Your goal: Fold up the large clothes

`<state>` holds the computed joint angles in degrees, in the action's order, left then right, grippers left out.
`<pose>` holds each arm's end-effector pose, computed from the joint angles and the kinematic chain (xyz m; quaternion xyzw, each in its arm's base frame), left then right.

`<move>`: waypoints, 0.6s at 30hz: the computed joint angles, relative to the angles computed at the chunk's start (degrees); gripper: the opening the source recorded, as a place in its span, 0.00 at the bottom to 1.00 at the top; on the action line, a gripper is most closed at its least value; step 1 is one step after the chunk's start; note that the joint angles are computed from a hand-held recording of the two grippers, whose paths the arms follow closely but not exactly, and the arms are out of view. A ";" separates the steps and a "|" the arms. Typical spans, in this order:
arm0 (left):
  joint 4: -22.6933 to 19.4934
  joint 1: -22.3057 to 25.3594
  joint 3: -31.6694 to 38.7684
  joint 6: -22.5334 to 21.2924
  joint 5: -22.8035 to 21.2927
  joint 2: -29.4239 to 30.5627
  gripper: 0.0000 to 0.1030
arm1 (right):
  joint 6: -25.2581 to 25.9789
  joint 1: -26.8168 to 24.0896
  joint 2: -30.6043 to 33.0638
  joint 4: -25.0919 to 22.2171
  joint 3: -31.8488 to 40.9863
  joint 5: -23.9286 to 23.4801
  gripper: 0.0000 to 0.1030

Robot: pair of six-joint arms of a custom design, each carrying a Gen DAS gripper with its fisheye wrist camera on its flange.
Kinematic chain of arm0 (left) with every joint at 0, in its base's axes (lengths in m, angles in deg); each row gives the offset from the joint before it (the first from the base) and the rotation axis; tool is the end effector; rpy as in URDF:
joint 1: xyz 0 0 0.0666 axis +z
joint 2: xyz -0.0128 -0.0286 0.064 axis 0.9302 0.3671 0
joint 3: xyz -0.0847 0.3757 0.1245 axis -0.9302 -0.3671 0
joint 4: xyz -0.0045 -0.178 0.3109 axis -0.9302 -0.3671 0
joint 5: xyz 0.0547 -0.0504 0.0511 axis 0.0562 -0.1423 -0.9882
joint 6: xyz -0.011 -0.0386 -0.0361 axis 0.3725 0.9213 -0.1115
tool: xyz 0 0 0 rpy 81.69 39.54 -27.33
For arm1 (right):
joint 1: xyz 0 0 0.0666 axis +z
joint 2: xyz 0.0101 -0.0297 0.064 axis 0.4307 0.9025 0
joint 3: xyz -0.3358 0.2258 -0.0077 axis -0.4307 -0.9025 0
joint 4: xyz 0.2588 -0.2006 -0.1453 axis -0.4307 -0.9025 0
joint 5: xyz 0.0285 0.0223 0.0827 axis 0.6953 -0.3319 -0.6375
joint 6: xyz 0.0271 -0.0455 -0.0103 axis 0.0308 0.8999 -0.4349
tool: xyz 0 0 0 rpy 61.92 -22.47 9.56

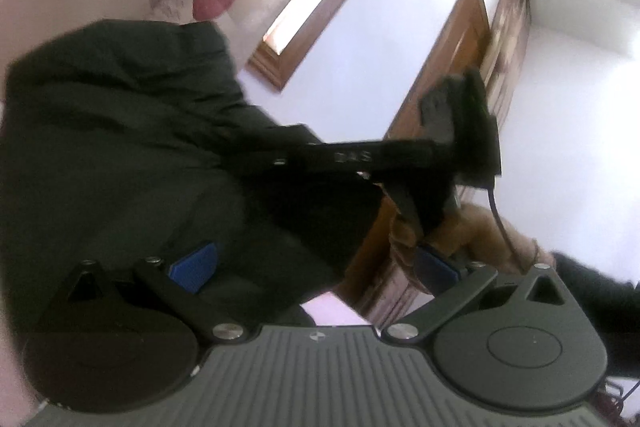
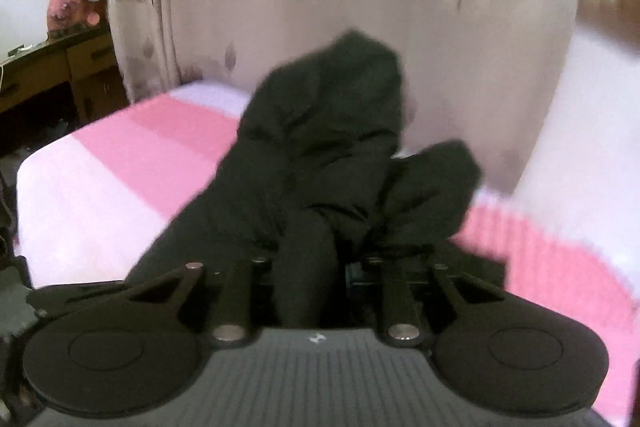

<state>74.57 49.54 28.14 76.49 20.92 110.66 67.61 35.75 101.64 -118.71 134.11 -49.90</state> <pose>0.6439 -0.2551 0.3217 0.3059 0.6350 -0.5972 0.3829 0.5239 0.0906 0.5092 -0.0368 0.8888 0.0065 0.4568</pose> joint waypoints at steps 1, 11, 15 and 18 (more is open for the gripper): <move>-1.22 0.13 -0.07 -0.66 -0.83 -0.30 1.00 | -0.48 -0.63 -1.01 0.63 -1.14 0.53 0.19; -16.63 0.38 5.17 -1.60 -4.27 2.62 1.00 | -18.76 -11.19 -11.10 18.50 -26.16 -5.80 0.19; -22.01 -0.16 7.93 -5.08 -4.17 3.71 1.00 | -18.19 -12.54 -9.94 20.66 -27.43 -4.17 0.21; -26.52 -0.71 9.81 -7.87 -4.41 4.33 1.00 | -17.86 -13.71 -9.50 21.65 -28.91 -4.59 0.26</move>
